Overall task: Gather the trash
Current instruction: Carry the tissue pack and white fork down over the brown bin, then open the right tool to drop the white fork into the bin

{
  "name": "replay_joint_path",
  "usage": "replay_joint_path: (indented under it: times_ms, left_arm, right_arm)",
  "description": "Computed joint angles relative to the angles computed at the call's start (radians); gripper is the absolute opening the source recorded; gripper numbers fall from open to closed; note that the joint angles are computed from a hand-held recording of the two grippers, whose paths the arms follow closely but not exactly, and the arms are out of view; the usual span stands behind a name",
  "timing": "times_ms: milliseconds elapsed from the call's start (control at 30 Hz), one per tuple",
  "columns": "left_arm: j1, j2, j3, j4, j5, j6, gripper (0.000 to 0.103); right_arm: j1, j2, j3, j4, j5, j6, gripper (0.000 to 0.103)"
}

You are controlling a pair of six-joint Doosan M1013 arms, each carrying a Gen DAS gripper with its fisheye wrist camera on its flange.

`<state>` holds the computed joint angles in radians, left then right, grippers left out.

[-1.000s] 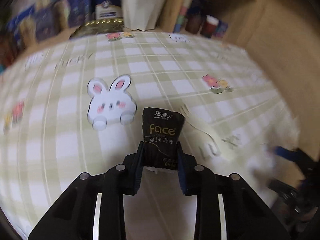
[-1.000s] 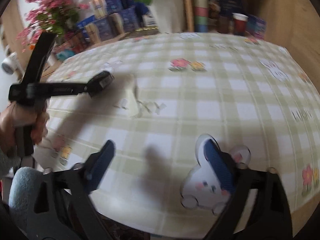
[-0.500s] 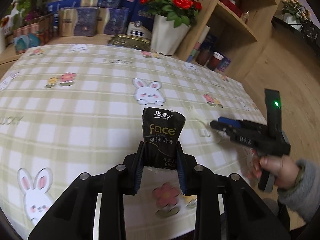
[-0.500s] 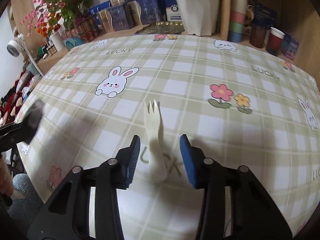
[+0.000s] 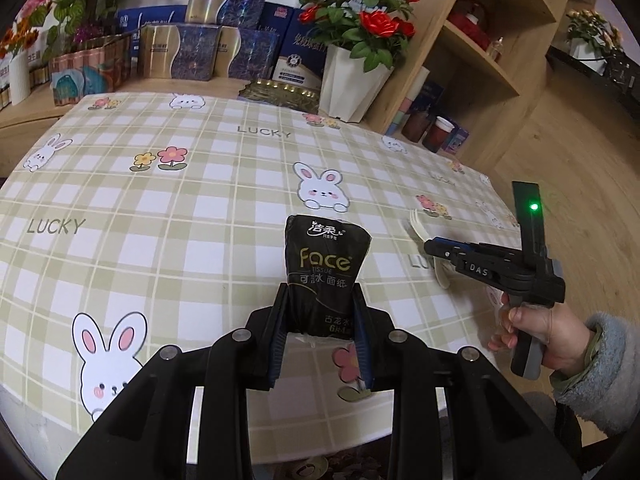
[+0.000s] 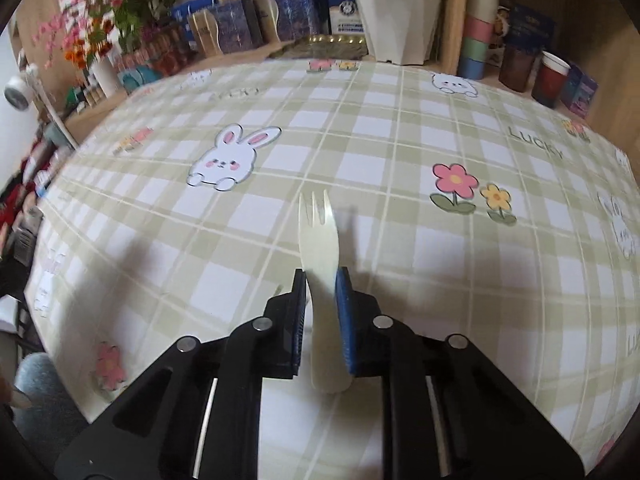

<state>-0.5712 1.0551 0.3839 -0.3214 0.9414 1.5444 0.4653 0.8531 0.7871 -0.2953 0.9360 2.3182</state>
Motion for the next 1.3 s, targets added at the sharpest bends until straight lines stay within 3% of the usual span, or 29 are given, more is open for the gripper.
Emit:
replay_joint_path:
  times_ms: [200, 567, 867, 1300]
  left_arm:
    - [-0.008, -0.074, 0.124, -0.033, -0.050, 0.048, 0.029]
    - [-0.027, -0.223, 0.363, -0.066, -0.154, 0.134, 0.029]
    - [-0.040, -0.310, 0.510, -0.090, -0.211, 0.182, 0.029]
    - [-0.049, -0.347, 0.583, -0.095, -0.225, 0.196, 0.029]
  right_arm:
    - [0.031, -0.107, 0.169, -0.060, -0.141, 0.126, 0.019]
    - [0.109, -0.229, 0.357, -0.156, -0.265, 0.268, 0.019]
    - [0.166, -0.263, 0.444, -0.102, -0.310, 0.309, 0.019]
    - [0.189, -0.244, 0.463, 0.124, -0.284, 0.202, 0.019]
